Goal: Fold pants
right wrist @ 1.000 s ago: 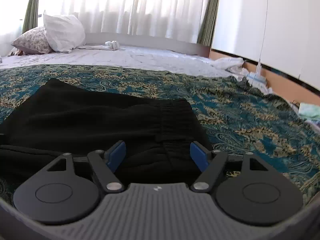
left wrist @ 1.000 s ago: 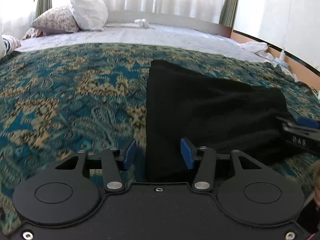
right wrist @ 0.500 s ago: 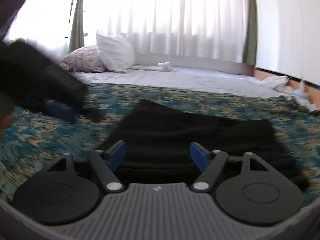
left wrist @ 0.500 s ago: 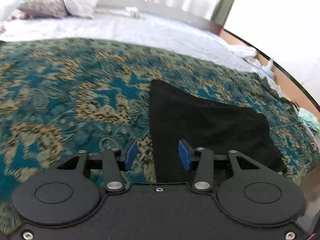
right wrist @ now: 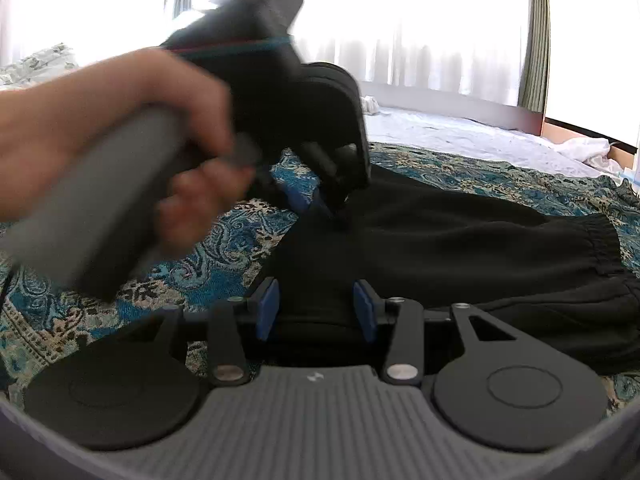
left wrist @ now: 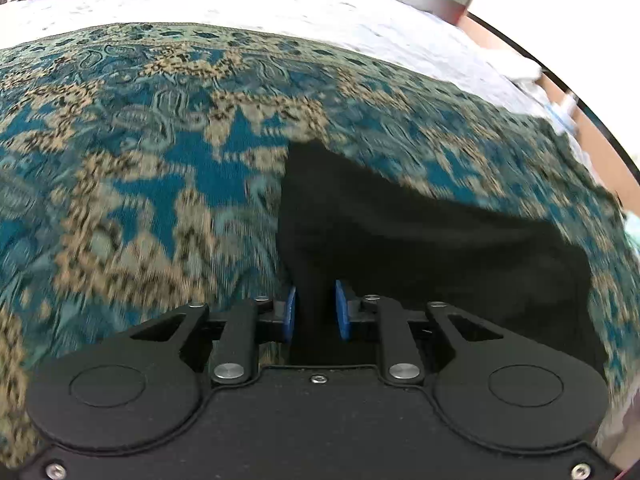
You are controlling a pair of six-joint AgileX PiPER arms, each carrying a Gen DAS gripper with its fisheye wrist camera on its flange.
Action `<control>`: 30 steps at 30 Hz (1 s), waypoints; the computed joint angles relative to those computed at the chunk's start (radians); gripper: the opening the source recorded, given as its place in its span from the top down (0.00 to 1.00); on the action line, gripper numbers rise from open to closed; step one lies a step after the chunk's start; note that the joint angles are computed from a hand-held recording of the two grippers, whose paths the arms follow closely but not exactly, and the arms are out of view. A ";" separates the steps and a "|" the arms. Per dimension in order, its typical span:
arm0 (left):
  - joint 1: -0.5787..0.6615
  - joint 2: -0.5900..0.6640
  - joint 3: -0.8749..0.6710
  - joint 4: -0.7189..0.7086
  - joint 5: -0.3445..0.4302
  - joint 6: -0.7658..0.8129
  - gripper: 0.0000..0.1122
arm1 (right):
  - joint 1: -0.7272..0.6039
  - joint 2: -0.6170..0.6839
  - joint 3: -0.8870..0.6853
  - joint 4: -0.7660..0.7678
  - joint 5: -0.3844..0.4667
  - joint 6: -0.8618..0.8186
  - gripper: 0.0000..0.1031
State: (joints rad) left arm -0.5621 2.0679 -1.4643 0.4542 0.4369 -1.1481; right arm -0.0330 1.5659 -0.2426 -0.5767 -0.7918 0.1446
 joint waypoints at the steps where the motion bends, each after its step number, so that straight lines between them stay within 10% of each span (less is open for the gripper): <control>1: 0.013 0.025 -0.039 -0.024 0.010 0.027 0.83 | 0.005 0.003 0.004 0.011 -0.006 -0.013 0.46; 13: 0.127 0.173 -0.291 -0.283 0.052 0.254 0.83 | -0.029 0.063 -0.002 -0.020 -0.073 -0.029 0.47; 21: 0.089 0.199 -0.383 -0.089 0.135 0.133 0.81 | -0.091 0.042 -0.008 -0.137 -0.079 0.049 0.45; 30: -0.067 -0.033 -0.075 0.442 0.137 -0.286 0.62 | -0.425 -0.085 -0.005 -0.527 -0.132 0.332 0.34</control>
